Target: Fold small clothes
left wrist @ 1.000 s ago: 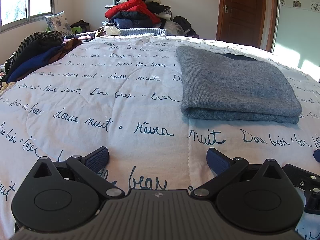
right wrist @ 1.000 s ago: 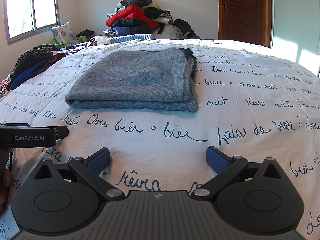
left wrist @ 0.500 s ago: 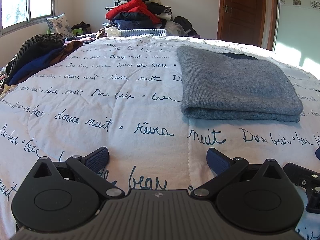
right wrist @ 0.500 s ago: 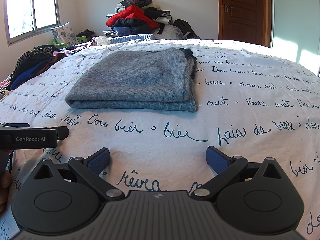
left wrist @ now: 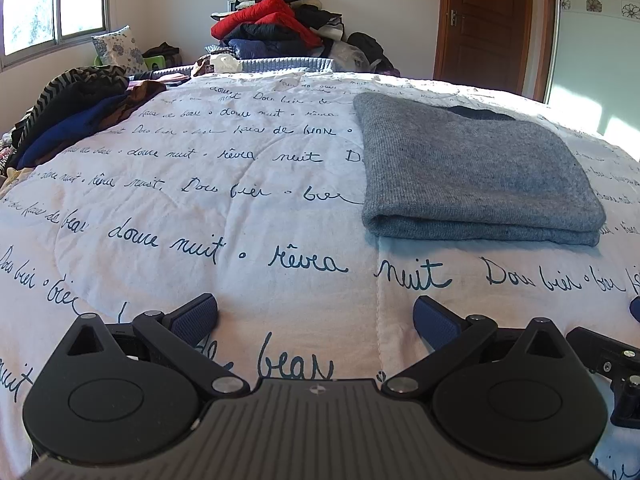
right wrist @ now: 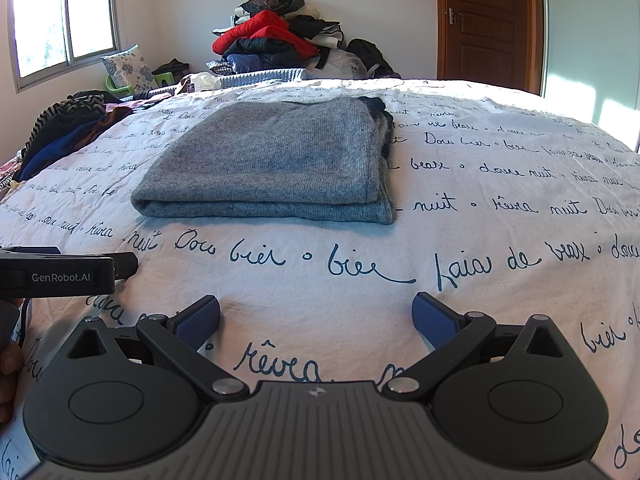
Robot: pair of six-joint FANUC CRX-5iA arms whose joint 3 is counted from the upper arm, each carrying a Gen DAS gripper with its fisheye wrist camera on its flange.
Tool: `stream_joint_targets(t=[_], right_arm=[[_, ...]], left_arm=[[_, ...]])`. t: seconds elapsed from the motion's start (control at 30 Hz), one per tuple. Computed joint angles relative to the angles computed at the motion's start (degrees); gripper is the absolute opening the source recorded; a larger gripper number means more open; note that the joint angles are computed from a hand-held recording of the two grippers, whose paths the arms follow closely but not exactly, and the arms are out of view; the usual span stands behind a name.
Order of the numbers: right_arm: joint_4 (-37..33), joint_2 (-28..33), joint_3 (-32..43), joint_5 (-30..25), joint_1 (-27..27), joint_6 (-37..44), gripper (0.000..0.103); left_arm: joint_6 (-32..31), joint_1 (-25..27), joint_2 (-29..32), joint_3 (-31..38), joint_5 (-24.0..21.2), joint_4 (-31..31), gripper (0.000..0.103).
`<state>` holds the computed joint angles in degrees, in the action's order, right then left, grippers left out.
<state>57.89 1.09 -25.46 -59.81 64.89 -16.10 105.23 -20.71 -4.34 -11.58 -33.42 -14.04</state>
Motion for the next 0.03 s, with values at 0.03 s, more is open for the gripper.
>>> stream_joint_targets(t=[0.03], right_arm=[[0.0, 0.0, 0.0, 0.0, 0.0, 0.0, 0.103]], left_arm=[[0.0, 0.0, 0.0, 0.0, 0.0, 0.0, 0.103]])
